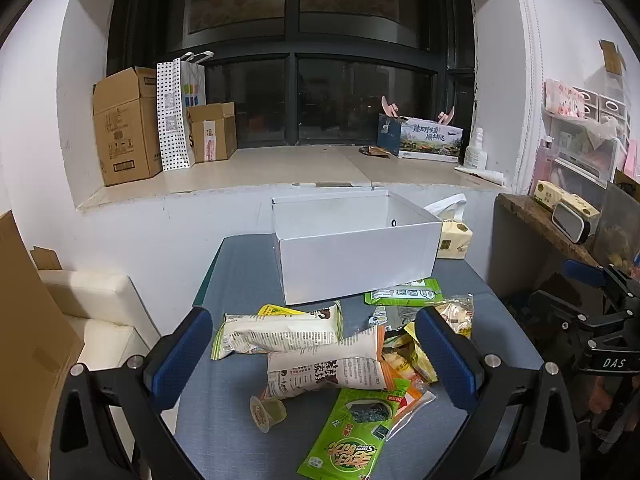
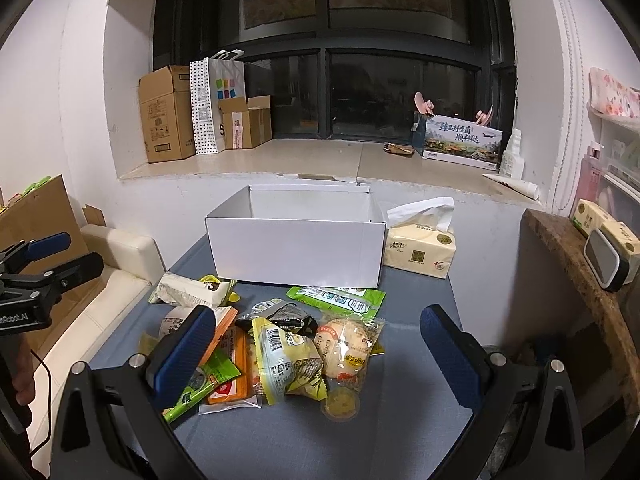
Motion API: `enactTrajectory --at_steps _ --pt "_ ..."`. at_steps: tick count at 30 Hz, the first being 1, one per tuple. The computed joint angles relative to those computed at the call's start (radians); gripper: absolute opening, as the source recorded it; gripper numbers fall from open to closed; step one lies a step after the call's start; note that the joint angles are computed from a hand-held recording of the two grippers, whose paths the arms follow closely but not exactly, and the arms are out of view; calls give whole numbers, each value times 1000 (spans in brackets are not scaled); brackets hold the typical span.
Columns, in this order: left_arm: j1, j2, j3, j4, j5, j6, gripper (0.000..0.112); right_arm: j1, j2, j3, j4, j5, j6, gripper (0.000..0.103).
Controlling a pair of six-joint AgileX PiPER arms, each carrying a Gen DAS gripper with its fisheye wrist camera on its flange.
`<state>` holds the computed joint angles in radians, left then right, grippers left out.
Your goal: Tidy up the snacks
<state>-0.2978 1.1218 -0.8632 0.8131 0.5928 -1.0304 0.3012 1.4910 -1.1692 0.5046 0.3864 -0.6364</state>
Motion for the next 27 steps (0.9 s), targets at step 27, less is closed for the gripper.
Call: enactTrajectory --at_steps 27 --pt "11 -5 30 -37 -74 42 103 -91 270 -301 -25 184 -91 103"
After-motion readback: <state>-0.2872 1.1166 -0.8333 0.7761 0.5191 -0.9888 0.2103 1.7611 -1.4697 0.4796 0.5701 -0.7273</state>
